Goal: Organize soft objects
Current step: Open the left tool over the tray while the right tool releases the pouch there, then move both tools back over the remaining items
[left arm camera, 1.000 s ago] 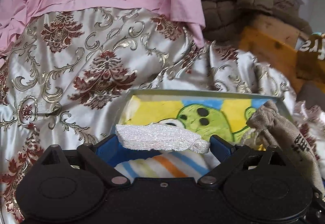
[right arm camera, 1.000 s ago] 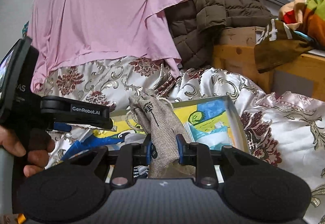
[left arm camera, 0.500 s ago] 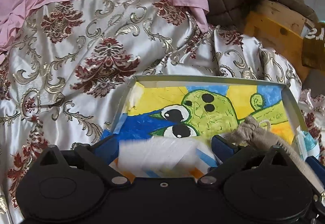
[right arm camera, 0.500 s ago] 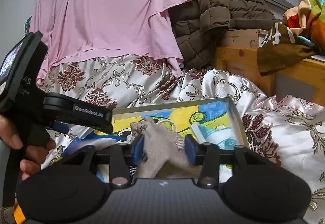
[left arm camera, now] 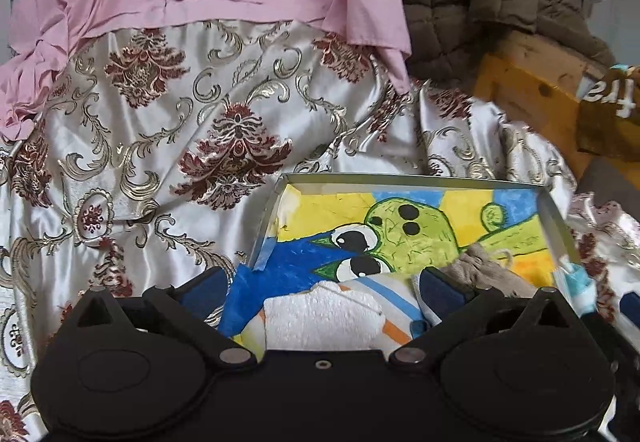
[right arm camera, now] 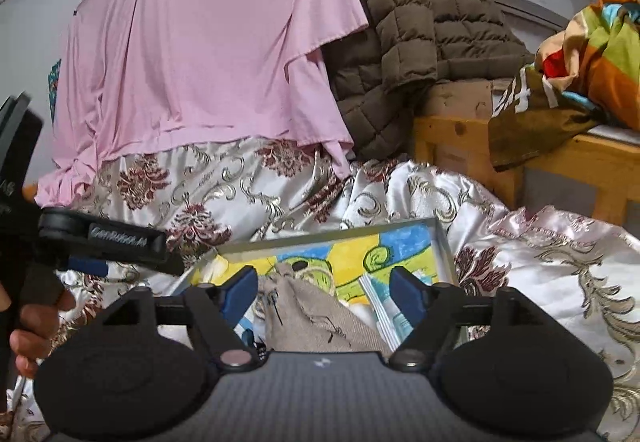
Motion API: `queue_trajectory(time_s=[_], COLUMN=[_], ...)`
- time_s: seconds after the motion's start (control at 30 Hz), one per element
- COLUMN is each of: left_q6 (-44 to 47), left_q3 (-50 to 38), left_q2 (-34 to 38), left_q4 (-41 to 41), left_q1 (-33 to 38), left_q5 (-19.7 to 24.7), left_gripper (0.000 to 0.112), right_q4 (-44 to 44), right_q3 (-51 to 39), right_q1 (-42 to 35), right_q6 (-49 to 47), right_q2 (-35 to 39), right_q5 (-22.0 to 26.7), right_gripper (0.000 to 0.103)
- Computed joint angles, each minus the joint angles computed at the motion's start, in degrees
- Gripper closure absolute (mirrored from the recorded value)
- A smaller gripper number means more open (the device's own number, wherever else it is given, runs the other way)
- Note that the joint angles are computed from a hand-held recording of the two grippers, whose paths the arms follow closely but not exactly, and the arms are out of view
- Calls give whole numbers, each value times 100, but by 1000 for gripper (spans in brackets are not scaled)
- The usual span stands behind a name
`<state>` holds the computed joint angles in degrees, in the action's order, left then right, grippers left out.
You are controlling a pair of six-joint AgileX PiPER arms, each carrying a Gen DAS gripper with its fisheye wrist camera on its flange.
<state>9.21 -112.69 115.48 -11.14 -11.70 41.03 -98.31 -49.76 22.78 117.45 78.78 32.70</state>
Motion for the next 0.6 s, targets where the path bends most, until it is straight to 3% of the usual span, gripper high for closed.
queue_trajectory(time_s=[0.17, 0.3, 0.4, 0.6], left_q6=[534, 964, 1428, 2254], left_q3=[824, 1411, 1768, 2681], left_q2=[-673, -1229, -1617, -2467], left_q4=[-488, -949, -1398, -2161], left_q1=[231, 443, 621, 984], left_q5=[-183, -201, -25, 97], left_gripper=[10, 10, 10, 10], right_q4=[293, 573, 884, 1298], right_q3=[124, 201, 165, 258], right_q1=[337, 666, 989, 1986], right_q6=[-261, -528, -877, -1028], right_q2=[-373, -669, -819, -1120], right_q5=[312, 532, 780, 1768], right_gripper=[15, 2, 1, 1])
